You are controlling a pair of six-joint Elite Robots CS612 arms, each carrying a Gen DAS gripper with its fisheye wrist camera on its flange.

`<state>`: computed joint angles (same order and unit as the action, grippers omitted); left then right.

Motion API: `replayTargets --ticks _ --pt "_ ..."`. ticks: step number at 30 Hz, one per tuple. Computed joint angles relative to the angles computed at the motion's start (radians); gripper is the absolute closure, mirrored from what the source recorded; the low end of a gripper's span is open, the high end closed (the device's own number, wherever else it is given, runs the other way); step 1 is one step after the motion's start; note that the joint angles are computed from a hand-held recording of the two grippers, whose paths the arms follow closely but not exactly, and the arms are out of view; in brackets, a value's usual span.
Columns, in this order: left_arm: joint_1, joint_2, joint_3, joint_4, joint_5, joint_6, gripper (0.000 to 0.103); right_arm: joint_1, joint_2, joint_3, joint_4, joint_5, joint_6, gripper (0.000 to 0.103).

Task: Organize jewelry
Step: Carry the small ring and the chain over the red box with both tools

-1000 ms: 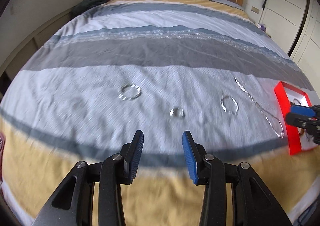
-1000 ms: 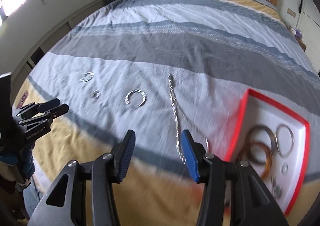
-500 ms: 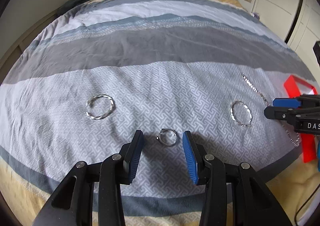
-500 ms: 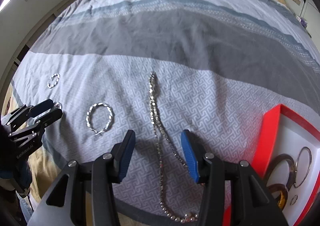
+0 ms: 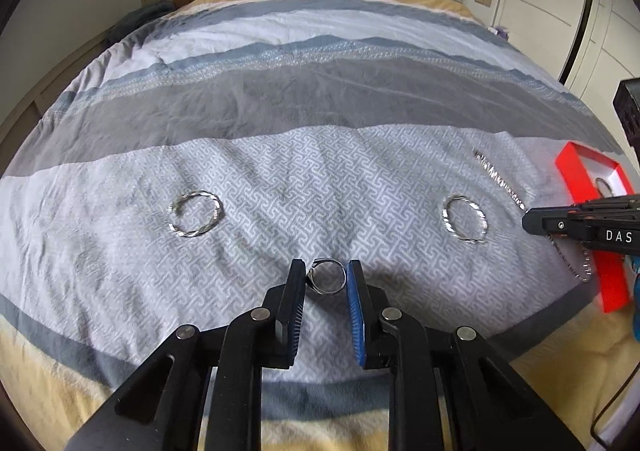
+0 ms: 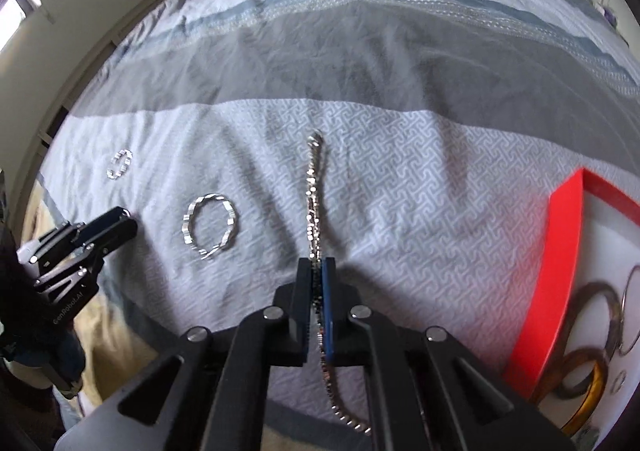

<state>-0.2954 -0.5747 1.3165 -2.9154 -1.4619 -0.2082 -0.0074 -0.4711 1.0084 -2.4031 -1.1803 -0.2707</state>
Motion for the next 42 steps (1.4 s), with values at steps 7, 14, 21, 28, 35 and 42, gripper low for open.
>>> replayTargets --ticks 7,14,21,28,35,42 --pt "-0.011 -0.074 0.098 -0.074 0.021 -0.016 0.083 -0.011 -0.103 0.162 -0.135 0.096 0.02 0.099" --pt "-0.031 -0.155 0.196 -0.15 0.037 -0.016 0.083 -0.025 -0.214 0.309 -0.269 0.159 0.03 0.099" --pt "-0.067 -0.206 0.244 -0.201 0.034 -0.011 0.083 -0.05 -0.295 0.41 -0.385 0.177 0.045 0.099" --pt "-0.116 -0.208 0.22 -0.208 -0.004 0.009 0.083 -0.099 -0.33 0.446 -0.449 0.144 0.054 0.099" --pt "-0.167 -0.163 0.133 -0.144 -0.069 0.069 0.083 -0.152 -0.314 0.434 -0.462 0.106 0.074 0.099" --pt "-0.207 -0.072 -0.003 -0.013 -0.126 0.119 0.083 -0.187 -0.248 0.384 -0.424 0.103 0.106 0.099"
